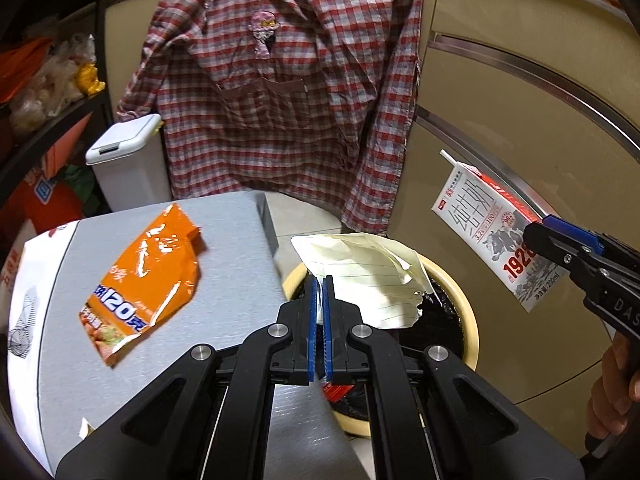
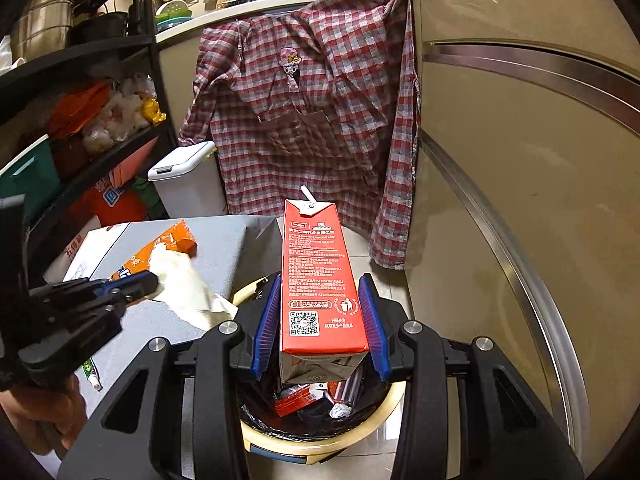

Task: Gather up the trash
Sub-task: 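Open both grippers over the bucket to drop the paper and carton, then move the left gripper to the orange snack bag while the right gripper reaches the green toothpaste tube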

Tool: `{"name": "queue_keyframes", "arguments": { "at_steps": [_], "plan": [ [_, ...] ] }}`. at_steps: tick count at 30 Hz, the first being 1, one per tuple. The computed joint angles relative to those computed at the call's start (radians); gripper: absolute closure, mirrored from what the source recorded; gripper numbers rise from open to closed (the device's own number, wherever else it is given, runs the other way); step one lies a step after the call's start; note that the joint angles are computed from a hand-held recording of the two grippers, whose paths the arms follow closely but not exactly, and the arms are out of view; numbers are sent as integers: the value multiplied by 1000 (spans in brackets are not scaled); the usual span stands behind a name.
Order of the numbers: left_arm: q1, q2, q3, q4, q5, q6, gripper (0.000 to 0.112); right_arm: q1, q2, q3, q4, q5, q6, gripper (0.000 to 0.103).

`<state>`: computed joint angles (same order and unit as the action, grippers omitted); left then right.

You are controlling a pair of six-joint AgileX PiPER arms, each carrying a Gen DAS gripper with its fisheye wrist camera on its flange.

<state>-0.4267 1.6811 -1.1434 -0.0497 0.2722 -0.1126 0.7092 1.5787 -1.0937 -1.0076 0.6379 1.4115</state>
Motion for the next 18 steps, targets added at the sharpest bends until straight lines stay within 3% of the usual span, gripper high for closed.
{"name": "queue_keyframes", "arguments": {
  "at_steps": [8, 10, 12, 18],
  "plan": [
    [-20, 56, -64, 33, 38, -47, 108, -26, 18, -10, 35, -21, -24, 62],
    [-3, 68, -77, -59, 52, 26, 103, -27, 25, -16, 38, -15, -27, 53],
    [15, 62, -66, -157, 44, 113, 99, -27, 24, -12, 22, -17, -11, 52],
    [48, 7, -17, -197, 33, 182, 99, -24, 11, 2, -5, -29, 33, 52]
  ]
}}
